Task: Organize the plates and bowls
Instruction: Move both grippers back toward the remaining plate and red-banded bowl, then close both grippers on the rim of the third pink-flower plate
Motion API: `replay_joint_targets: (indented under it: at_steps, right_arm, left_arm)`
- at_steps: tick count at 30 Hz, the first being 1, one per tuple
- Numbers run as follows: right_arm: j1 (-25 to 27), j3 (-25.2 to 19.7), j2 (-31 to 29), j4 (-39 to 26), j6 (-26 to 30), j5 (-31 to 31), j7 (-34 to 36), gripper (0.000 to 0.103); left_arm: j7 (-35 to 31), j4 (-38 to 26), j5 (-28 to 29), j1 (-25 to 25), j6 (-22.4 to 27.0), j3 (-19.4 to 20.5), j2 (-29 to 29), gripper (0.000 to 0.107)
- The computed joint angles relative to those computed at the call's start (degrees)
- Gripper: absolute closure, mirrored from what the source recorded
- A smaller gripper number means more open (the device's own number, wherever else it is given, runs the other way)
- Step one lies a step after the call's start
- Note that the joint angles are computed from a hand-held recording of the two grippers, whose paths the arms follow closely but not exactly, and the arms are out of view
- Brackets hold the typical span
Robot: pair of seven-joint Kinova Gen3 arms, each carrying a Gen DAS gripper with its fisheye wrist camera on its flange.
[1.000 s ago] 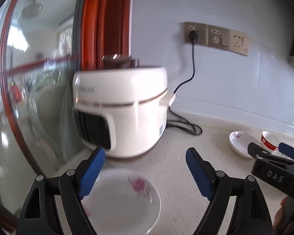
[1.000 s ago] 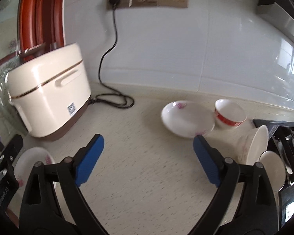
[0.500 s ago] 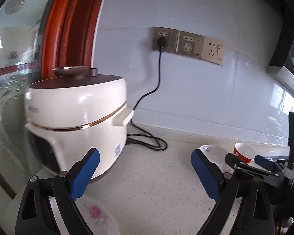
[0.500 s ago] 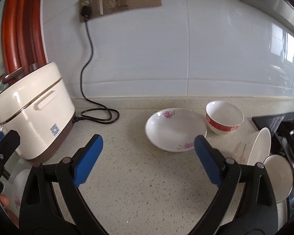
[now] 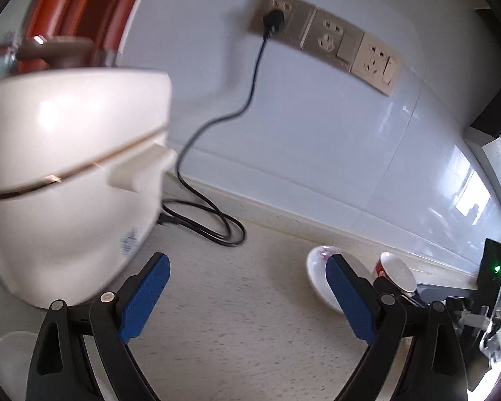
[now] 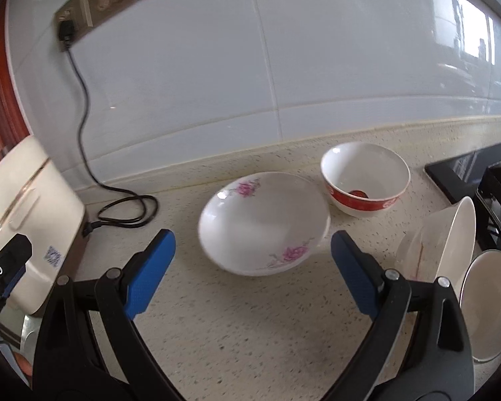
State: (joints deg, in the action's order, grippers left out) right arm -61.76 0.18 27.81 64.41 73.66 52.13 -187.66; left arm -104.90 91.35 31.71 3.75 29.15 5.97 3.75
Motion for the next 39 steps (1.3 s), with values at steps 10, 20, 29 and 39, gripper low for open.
replay_joint_targets:
  at_steps: [10,20,29,39]
  right_arm:
    - [2.95,0.79,3.12,-2.91,1.56,-5.72,2.74,0.008]
    - [3.67,1.56,4.05,-2.01,0.09,-7.63,2.54,0.008]
    - [5.2,1.6,3.38,0.41,-2.97,-8.44,1.52,0.008]
    - [8.05,0.75,2.19,3.32,-8.56,-11.16,2.08,0.014]
  left_arm:
    - [0.2,-10.86,0.96,-0.68,11.74,3.26,10.65,0.012]
    - [2.35,-21.34,0.47,-0.89,19.33,5.34,19.69,0.023]
    - [6.15,-30.64,-3.29,1.8,25.15,6.04,27.13,0.038]
    - [7.72,-35.59,-4.62,3.6,27.64,6.84,30.96,0.05]
